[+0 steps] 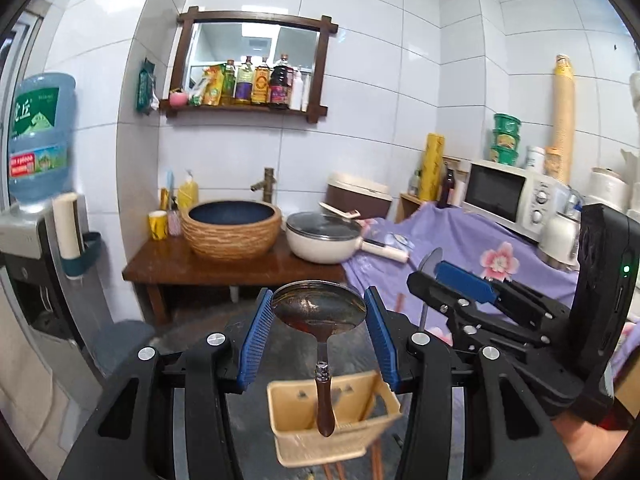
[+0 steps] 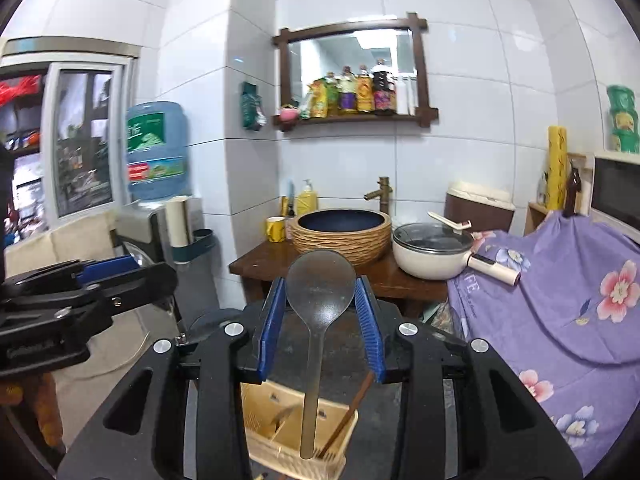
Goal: Organize utensils
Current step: 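Lift both spoons and lower them into the beige basket, then open both grippers to release the spoons into the basket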
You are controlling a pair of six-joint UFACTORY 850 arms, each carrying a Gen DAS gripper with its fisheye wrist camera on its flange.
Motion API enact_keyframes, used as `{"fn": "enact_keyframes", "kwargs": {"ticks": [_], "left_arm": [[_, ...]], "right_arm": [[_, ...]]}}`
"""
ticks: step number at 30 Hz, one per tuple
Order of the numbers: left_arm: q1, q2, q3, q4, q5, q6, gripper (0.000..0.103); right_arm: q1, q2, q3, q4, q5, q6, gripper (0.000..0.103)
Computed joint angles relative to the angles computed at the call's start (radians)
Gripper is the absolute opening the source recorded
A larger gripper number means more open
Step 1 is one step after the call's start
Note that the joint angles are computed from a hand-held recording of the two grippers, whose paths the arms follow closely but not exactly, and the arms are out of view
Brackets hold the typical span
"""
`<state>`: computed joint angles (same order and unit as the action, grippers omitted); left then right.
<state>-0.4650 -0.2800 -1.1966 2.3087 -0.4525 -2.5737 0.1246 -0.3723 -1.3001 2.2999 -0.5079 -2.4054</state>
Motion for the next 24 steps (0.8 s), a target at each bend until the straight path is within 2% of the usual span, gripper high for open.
{"fn": "enact_keyframes", "kwargs": {"ticks": [2, 6, 12, 16, 24], "left_arm": [[0.003, -0.032, -0.029, -0.035, -0.01, 0.04, 0.046], [0.022, -0.084, -0.05, -0.048, 0.016, 0.013, 0.046], [0.04, -0.13, -0.02, 0.023, 0.055, -0.103, 0.046], [0.035, -0.143, -0.008, 0.02, 0.052, -0.091, 0.046], [0.039, -0.166, 0.001, 0.05, 0.089, -0.115, 0.046]], "right_arm": [[0.016, -0.033, -0.023, 0.123, 0.029, -0.108, 0.037], [0.027, -0.088, -0.039, 0.204, 0.056, -0.166, 0.037], [0.015, -0.113, 0.019, 0.219, 0.035, -0.196, 0.037], [0.013, -0.112, 0.066, 0.248, 0.013, -0.259, 0.037], [0.01, -0.132, 0.088, 0.201, 0.023, -0.249, 0.037]]}}
